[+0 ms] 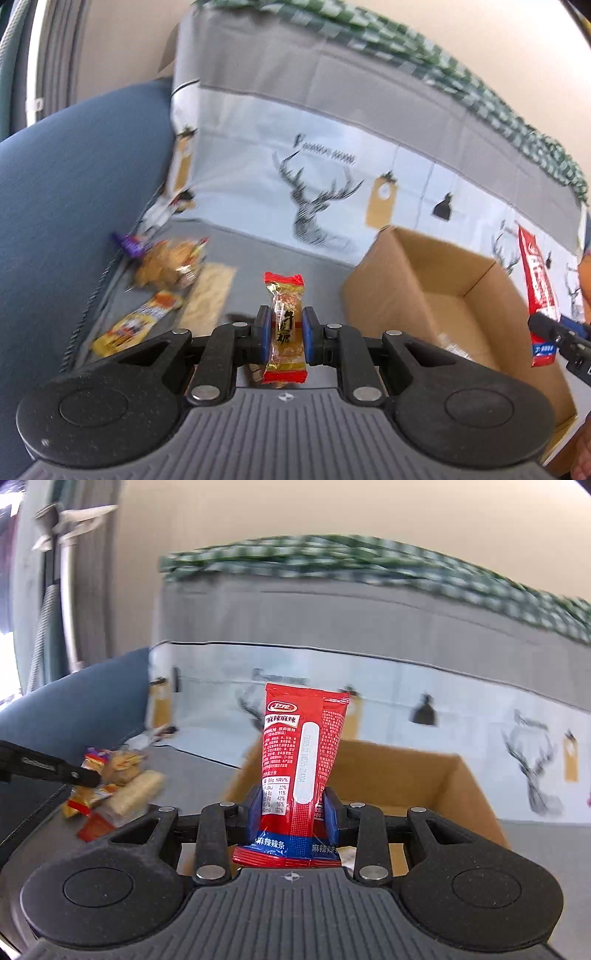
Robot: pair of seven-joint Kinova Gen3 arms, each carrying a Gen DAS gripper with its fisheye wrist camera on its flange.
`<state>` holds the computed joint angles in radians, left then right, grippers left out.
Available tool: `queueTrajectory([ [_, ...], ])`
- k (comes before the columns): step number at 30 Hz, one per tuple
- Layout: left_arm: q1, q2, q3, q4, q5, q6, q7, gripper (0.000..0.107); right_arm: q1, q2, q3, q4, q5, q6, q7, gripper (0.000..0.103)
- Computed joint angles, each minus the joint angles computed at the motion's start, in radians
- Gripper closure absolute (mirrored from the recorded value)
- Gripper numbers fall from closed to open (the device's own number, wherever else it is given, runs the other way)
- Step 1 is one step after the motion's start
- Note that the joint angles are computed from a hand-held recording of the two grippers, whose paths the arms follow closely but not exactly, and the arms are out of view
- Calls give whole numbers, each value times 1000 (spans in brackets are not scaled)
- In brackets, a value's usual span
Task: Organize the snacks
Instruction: 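Lift and carry the candy bar and red packet over the box with both tools, then hold the candy bar and red packet above the box with both tools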
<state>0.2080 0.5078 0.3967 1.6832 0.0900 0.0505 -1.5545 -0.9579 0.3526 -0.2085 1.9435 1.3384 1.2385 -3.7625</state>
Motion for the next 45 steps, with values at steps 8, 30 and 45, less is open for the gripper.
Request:
queueTrajectory([
  [8, 95, 11, -5, 9, -38, -123, 38, 90, 0, -31, -24, 96, -31, 38, -37, 68],
  [30, 212, 88, 30, -11, -253, -283, 130, 90, 23, -70, -57, 191, -95, 69, -95, 68],
  [45, 222, 87, 17, 5, -308, -318, 167, 90, 23, -65, -54, 185, -89, 63, -85, 67],
])
